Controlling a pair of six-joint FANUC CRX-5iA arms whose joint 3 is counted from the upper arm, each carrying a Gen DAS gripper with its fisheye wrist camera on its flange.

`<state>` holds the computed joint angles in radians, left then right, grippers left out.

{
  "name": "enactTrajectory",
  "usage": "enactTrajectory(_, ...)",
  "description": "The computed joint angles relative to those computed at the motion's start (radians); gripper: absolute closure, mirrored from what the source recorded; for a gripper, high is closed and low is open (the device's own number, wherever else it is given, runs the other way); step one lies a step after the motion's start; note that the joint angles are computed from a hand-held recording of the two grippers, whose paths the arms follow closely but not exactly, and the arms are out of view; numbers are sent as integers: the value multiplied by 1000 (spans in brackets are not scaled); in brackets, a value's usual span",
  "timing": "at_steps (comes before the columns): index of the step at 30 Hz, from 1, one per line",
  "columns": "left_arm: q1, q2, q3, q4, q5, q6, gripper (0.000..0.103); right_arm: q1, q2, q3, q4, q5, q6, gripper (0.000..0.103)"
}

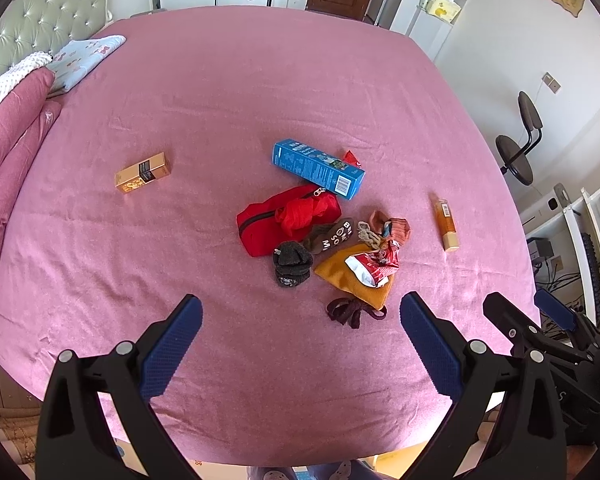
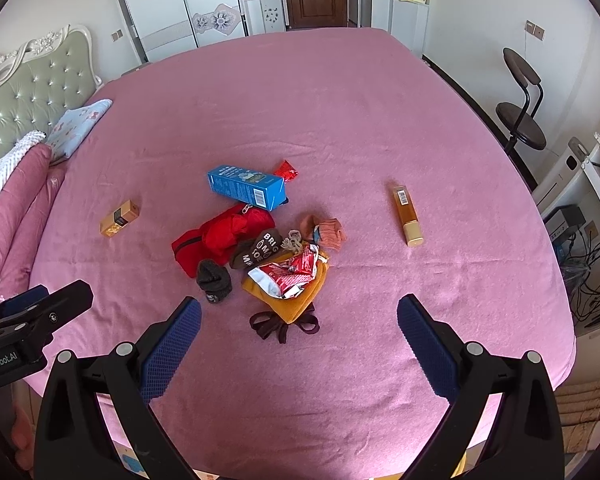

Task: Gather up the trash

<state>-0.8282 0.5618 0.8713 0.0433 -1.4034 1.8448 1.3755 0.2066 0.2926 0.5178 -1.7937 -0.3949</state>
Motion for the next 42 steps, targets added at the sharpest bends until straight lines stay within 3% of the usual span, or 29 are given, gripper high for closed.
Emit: enactTrajectory(42,1,77,97,16,-50,25,4,-32,-34,-49,-29,64,15,9)
